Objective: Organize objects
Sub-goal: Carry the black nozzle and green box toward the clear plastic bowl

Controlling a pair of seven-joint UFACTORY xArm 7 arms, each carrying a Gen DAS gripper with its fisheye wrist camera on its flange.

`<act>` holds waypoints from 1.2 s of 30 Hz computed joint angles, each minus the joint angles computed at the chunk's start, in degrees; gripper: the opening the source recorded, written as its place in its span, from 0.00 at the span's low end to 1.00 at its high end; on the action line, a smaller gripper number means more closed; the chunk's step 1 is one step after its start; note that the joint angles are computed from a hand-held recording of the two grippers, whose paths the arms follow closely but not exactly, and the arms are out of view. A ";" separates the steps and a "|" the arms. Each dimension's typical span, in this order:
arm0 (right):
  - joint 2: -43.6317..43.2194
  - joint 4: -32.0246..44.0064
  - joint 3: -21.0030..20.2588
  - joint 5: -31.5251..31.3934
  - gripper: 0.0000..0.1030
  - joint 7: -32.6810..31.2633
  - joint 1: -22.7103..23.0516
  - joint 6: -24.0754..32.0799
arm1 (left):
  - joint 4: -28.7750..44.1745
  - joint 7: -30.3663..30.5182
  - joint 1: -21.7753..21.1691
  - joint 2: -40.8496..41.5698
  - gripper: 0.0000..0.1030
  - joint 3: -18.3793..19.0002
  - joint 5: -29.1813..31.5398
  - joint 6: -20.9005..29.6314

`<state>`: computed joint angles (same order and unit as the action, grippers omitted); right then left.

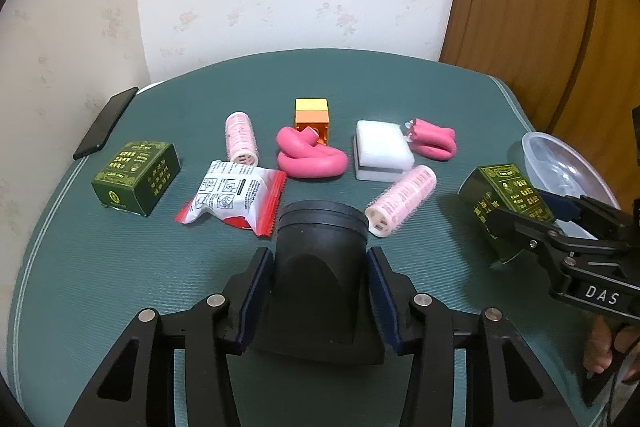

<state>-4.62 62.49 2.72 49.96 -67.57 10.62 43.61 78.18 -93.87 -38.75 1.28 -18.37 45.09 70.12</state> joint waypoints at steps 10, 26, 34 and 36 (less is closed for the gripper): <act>-0.22 0.35 -0.63 2.01 0.68 -1.06 -0.70 1.09 | 2.46 -0.87 -0.84 1.11 0.50 -0.43 1.10 1.30; -3.89 -1.59 -3.86 10.71 0.68 -7.62 -2.67 0.45 | 17.24 5.45 -7.74 10.52 0.50 3.16 5.48 4.85; -2.24 1.10 -5.60 10.46 0.68 -6.95 -5.62 -0.92 | 28.40 11.72 -11.94 18.32 0.50 7.52 5.64 3.55; -1.23 2.34 -5.88 10.22 0.68 -6.46 -6.61 -1.45 | 32.04 13.89 -12.82 20.89 0.50 8.80 4.95 2.80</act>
<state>-5.86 64.84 -3.15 60.18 -74.03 4.00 42.16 110.22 -79.98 -51.57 22.17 -9.57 50.04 72.92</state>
